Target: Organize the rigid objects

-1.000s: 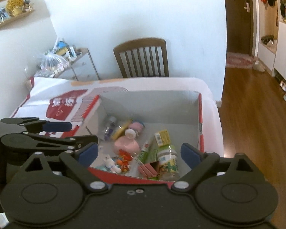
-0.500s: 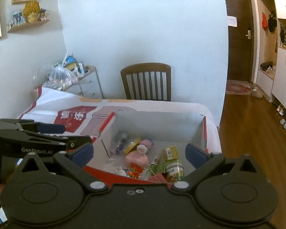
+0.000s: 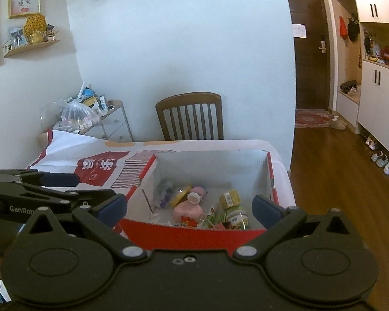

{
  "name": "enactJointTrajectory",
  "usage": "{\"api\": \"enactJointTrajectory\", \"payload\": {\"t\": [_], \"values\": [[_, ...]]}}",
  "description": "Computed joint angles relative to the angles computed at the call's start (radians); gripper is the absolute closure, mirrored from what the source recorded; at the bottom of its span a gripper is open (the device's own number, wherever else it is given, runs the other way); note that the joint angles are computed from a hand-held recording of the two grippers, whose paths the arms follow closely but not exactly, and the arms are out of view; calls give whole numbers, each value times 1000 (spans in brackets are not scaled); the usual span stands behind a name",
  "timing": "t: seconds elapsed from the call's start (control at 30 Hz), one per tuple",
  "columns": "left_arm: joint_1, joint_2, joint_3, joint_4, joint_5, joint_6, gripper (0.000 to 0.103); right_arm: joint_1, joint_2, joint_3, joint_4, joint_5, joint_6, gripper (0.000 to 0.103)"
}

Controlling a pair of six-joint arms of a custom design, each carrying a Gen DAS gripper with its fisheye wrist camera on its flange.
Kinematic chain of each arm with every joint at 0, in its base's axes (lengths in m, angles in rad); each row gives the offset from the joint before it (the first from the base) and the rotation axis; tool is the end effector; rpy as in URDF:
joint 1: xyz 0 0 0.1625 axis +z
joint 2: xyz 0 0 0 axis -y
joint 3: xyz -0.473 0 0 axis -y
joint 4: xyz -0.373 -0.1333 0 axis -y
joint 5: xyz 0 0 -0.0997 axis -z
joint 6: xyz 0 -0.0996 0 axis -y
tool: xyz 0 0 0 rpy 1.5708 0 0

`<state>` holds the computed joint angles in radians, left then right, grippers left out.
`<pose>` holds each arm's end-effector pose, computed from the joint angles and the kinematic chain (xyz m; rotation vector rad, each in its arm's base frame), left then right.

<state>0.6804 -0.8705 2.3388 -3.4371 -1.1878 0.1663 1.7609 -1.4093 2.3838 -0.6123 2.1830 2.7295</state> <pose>-0.2586 -0.4287 0.1066 1.3336 2.5046 -0.7294 0.1364 -0.3062 0.1986 0.1831 -2.1171 1.3520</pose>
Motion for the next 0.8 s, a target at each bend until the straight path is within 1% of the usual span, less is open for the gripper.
{"api": "enactJointTrajectory", "payload": {"t": [0.13, 0.4, 0.63, 0.8], "values": [[-7, -4, 18, -28, 12, 11, 3, 25, 12, 11, -24, 30, 16, 0], [-3, -24, 34, -28, -6, 28, 3, 63, 39, 15, -45, 73, 43, 0], [4, -32, 39, -32, -7, 33, 3, 86, 58, 9, -55, 114, 68, 0], [20, -43, 32, -10, -30, 37, 3, 97, 79, -1, -52, 138, 95, 0]]}}
